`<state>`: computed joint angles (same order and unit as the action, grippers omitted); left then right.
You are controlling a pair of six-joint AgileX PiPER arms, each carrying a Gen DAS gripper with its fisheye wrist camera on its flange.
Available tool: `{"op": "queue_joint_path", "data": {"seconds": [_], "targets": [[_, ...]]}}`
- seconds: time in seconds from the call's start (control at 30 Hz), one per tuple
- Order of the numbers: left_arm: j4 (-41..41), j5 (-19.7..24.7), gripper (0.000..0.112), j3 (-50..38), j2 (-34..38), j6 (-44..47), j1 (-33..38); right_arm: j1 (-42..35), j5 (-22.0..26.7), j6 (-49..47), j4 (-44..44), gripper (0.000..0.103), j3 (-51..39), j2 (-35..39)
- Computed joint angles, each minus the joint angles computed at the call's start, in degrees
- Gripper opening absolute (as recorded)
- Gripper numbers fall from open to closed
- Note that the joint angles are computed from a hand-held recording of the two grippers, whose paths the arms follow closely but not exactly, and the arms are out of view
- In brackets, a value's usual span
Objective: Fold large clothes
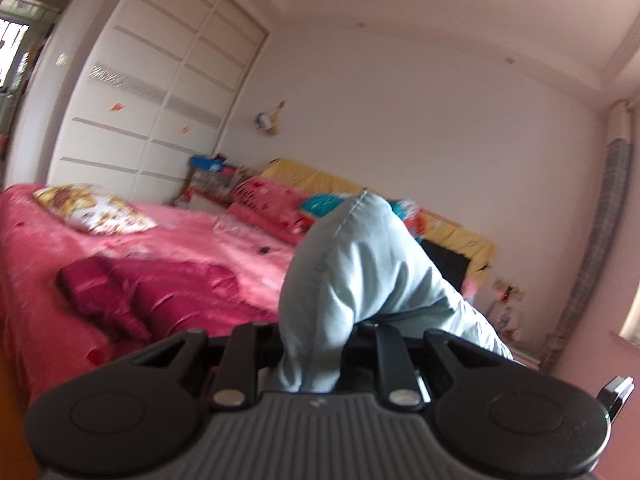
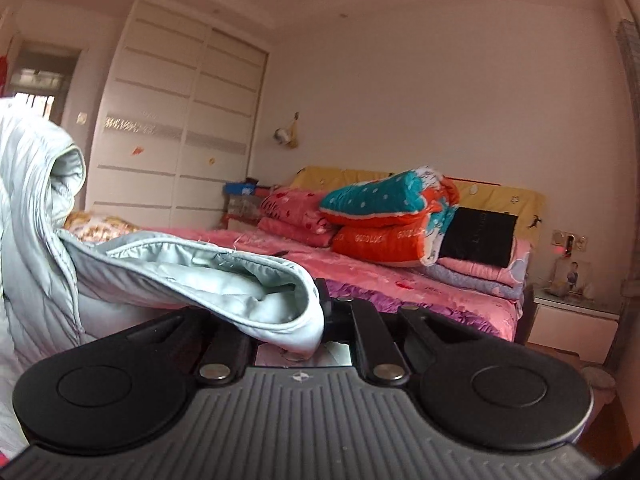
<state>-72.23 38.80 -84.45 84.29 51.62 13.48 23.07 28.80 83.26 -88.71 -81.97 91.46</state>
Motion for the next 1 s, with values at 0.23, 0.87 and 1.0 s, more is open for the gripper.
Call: {"op": "queue_joint_path", "data": {"seconds": [0.23,0.87,1.0], "targets": [[-11.49,3.14,0.018,-2.7,-1.48,8.26,-1.09,0.97,7.5,1.75,-3.77,0.009,0.18,-10.07],[10.96,-7.25,0.03,-20.48,14.34,-11.78,-11.24,-6.45,10.06,-13.07,7.51,0.01,-13.07,-4.78],[25.65,-8.49,0.03,-29.55,23.46,-25.06,-13.55,-10.19,5.58,-16.86,15.94,0.01,-14.6,1.24]]}}
